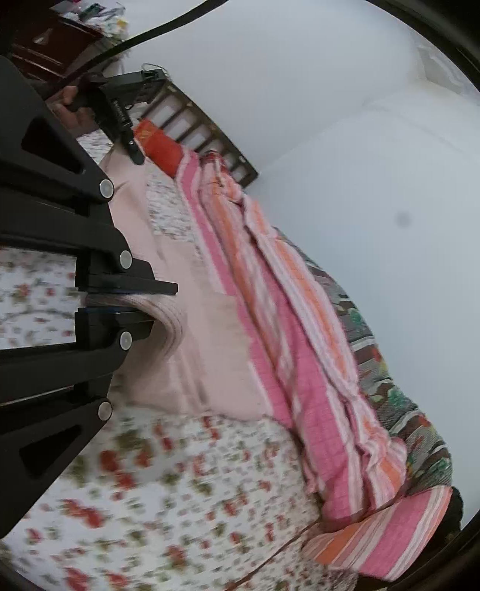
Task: Fold small clothes
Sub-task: 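Grasp the sweater hem with both grippers and lift it toward the collar, then lay the held hem over the collar with both grippers and release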
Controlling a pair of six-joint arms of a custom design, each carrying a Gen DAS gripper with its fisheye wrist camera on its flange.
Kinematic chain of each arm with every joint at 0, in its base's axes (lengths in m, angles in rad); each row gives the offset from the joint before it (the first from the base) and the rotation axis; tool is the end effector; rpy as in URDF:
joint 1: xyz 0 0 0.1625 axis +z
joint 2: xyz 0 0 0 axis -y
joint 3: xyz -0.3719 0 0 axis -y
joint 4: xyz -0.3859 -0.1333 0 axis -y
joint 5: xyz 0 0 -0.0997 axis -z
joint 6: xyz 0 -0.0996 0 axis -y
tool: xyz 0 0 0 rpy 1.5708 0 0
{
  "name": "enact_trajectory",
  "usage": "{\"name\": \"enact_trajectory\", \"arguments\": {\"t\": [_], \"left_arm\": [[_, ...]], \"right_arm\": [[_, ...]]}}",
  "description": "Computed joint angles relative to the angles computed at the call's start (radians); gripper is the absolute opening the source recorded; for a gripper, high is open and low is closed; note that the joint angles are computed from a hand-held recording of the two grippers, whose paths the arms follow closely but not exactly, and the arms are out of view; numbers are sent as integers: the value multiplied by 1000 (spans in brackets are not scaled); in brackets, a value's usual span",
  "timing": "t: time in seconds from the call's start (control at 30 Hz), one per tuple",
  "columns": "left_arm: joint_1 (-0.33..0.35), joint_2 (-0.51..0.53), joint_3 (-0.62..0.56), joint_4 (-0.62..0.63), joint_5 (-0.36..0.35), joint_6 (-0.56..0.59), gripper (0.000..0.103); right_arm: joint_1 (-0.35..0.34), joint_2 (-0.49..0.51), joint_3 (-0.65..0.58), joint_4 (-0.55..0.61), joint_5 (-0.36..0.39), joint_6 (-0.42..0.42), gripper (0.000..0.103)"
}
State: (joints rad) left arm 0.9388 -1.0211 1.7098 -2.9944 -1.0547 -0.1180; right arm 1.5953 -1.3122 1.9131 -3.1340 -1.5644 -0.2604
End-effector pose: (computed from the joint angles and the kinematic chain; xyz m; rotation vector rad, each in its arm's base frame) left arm -0.2216 -0.6115 0.2369 0.4173 2.6574 -1.2173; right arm 0.1474 -0.5487 0.3287 0.3873 -2.6689 1.3992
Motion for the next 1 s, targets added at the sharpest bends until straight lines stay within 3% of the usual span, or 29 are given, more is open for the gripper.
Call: {"name": "enact_trajectory", "arguments": {"t": [0.1,0.27,0.57,0.73,0.87,0.9,0.97,1.0], "left_arm": [[12,81,-115,19,31,27,6],[62,211,-316,89,4,15,6],[150,449,-690,269,-41,-18,6],[183,567,-896,382,-63,-29,6],[201,623,-991,451,-85,-44,8],[205,628,-999,458,-92,-38,11],[211,620,-981,439,-109,-24,25],[213,611,-959,405,-119,-17,42]], "right_arm": [[20,86,-105,-10,-34,-12,5],[21,201,-278,51,-50,-7,5],[-9,418,-624,266,-104,62,5],[-13,541,-810,358,-159,52,5],[-19,626,-936,426,-209,65,5],[-22,634,-948,433,-211,66,10],[-29,647,-961,435,-215,61,19],[-30,651,-971,452,-222,52,37]]}}
